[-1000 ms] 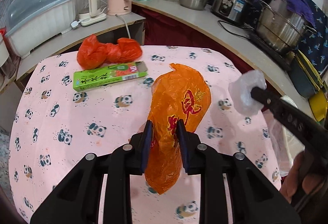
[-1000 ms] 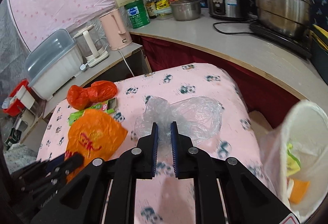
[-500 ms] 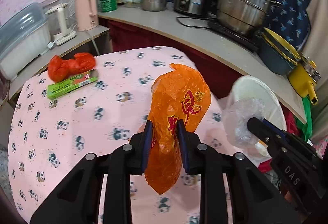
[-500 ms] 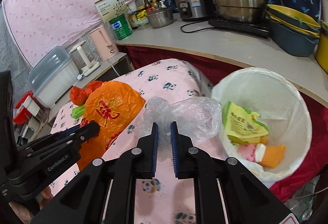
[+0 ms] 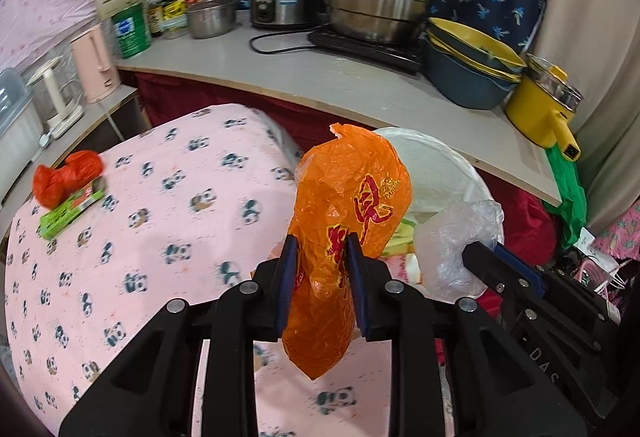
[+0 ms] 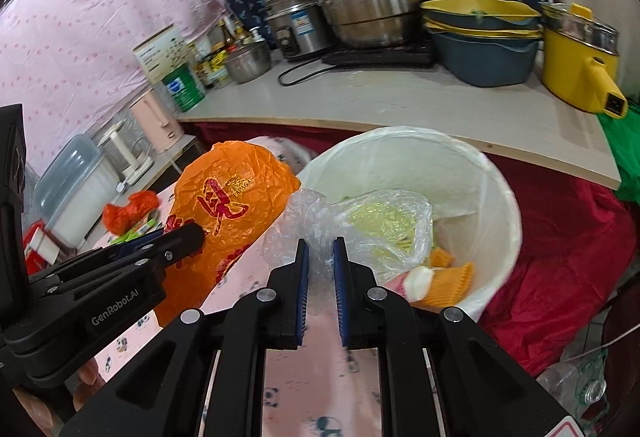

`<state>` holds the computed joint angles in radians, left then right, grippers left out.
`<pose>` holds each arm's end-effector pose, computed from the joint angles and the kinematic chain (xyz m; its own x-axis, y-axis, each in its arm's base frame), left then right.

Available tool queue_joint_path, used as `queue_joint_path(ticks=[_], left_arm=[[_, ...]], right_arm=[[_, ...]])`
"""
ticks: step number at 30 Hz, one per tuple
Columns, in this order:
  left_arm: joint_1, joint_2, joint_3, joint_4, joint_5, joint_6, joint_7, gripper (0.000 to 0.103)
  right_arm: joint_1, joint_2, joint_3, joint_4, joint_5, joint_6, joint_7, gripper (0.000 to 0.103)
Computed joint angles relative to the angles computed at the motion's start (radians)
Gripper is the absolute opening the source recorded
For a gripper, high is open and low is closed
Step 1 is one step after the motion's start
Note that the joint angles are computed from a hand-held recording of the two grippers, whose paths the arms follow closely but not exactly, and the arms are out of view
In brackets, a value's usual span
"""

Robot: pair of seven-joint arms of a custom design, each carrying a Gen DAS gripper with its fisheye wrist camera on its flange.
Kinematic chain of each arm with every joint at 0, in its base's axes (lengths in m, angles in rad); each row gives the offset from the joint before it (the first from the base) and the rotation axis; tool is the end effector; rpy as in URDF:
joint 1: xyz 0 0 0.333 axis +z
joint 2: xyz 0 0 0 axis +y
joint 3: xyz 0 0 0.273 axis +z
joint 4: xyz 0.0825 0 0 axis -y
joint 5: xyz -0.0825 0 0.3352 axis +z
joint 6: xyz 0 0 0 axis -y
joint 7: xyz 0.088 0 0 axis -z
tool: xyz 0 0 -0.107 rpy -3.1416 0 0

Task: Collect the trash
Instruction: 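Carry the orange bag and clear bag over the bin and release both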

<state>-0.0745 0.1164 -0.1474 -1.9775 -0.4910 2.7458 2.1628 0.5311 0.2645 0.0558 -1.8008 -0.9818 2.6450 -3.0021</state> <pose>0.5682 -0.1060 0.4632 -0.4258 -0.9021 0.0694 -0.7007 0.2803 -0.6561 0.4988 0.3549 0.4374 -0.2287 -0.9217 -0.3133 -0.6156 0.3862 -0.6870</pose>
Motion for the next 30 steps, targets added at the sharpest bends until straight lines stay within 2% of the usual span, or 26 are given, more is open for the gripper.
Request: queue_joint_path(ticks=[4, 10, 13, 17, 19, 25, 30], left_arm=[[-0.023, 0.037, -0.015, 0.048, 0.025, -0.026, -0.011, 0.024], [-0.039, 0.103, -0.038, 0.128, -0.007, -0.077, 0.015, 0.025], [-0.041, 0.144, -0.043, 0.176, -0.025, -0.112, 0.019, 0.032], [-0.061, 0.175, -0.030, 0.199, 0.006, -0.083, -0.026, 0.043], [-0.055, 0.183, -0.029, 0.207, 0.005, -0.086, -0.035, 0.048], [-0.031, 0.182, -0.019, 0.204, -0.002, -0.067, -0.050, 0.049], [0.011, 0.170, -0.001, 0.196, -0.030, -0.044, -0.061, 0.053]], right_arm=[[-0.021, -0.043, -0.016, -0.059, -0.031, 0.009, 0.057, 0.012], [-0.062, -0.053, -0.017, -0.088, -0.048, 0.022, 0.093, 0.012], [-0.078, -0.040, -0.018, -0.080, -0.039, 0.026, 0.081, 0.013], [-0.082, -0.023, -0.028, -0.067, -0.041, 0.021, 0.094, 0.024], [-0.085, -0.022, -0.033, -0.069, -0.050, 0.034, 0.110, 0.026], [-0.076, -0.021, -0.033, -0.048, -0.074, 0.012, 0.122, 0.030], [-0.056, 0.013, -0.022, 0.026, -0.078, 0.001, 0.093, 0.030]])
